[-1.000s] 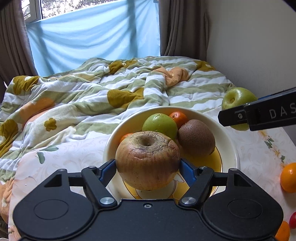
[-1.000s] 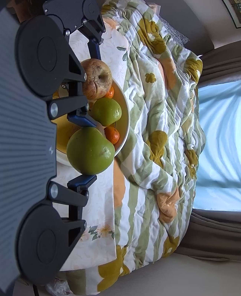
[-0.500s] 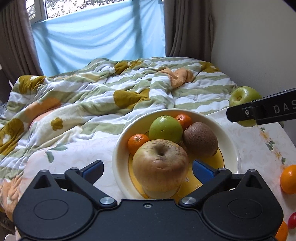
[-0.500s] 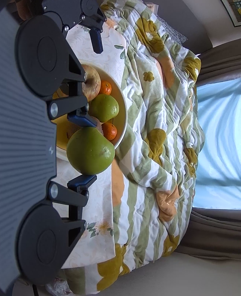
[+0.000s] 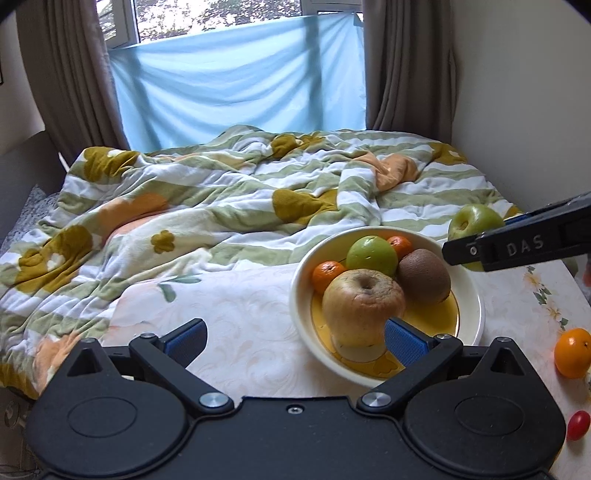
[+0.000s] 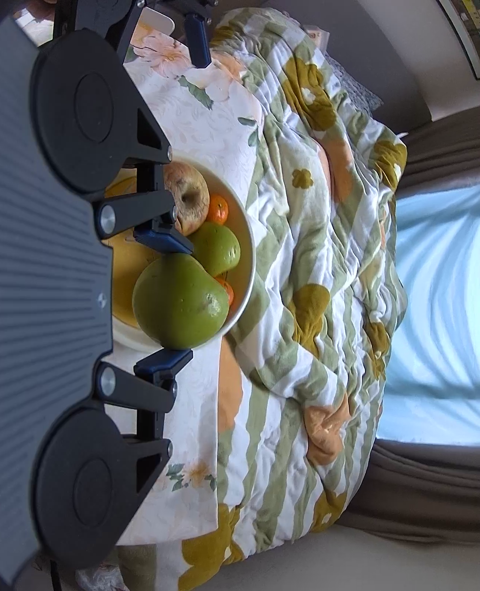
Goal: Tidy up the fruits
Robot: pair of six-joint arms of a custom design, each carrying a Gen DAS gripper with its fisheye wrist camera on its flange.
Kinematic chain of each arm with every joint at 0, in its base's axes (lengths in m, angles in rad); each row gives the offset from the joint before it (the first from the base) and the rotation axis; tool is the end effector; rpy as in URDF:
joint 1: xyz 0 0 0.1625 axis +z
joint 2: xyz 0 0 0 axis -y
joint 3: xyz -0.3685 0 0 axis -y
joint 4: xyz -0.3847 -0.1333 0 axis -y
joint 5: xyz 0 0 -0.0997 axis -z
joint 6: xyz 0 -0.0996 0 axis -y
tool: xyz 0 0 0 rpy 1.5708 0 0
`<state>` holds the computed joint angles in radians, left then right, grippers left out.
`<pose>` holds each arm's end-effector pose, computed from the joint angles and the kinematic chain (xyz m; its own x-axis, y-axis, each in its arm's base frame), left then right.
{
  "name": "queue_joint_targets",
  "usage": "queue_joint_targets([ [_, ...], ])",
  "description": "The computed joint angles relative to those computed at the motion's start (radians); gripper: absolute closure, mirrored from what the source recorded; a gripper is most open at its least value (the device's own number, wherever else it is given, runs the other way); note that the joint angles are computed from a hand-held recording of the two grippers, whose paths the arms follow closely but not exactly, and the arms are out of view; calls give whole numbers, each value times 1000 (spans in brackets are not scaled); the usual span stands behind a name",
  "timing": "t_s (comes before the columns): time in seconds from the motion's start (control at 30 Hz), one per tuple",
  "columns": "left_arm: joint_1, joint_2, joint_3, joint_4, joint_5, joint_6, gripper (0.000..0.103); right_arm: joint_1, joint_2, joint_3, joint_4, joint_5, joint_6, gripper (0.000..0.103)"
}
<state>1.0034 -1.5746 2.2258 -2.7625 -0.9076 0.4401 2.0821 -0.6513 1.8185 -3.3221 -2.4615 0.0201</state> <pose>-0.0672 -0.4676 0.2818 -0.5589 0.4495 -0.6968 0.7726 0.5876 -0.2406 0.3236 -0.4627 0.0348 -0.7663 0.0808 0.6374 -0.3929 0.7260 -0.5644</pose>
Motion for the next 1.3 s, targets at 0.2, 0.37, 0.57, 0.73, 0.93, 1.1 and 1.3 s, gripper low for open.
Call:
queue_joint_targets([
  [0.2, -1, -67, 41, -19, 49, -12, 0, 2, 45, -26, 26, 37, -6, 33],
  [0.37, 19, -115, 54, 18, 48, -48, 0, -13, 75, -25, 9, 62, -25, 33],
  [0.57, 23, -137, 72, 31, 58, -62, 0, -24, 93, -12, 6, 74, -39, 33],
  [0.73, 22, -145, 78, 28, 59, -60, 0, -24, 105, -17, 22, 72, -36, 32],
  [0.93, 14, -170, 89, 46, 64, -71, 0, -11, 123, -28, -5, 47, -64, 0],
  [1.1, -15, -212, 102, 77, 75, -97, 0, 14, 118, -19, -30, 13, -77, 0],
  [1.3, -60, -272, 112, 123, 88, -128, 0, 48, 67, 26, -25, -5, -64, 0],
])
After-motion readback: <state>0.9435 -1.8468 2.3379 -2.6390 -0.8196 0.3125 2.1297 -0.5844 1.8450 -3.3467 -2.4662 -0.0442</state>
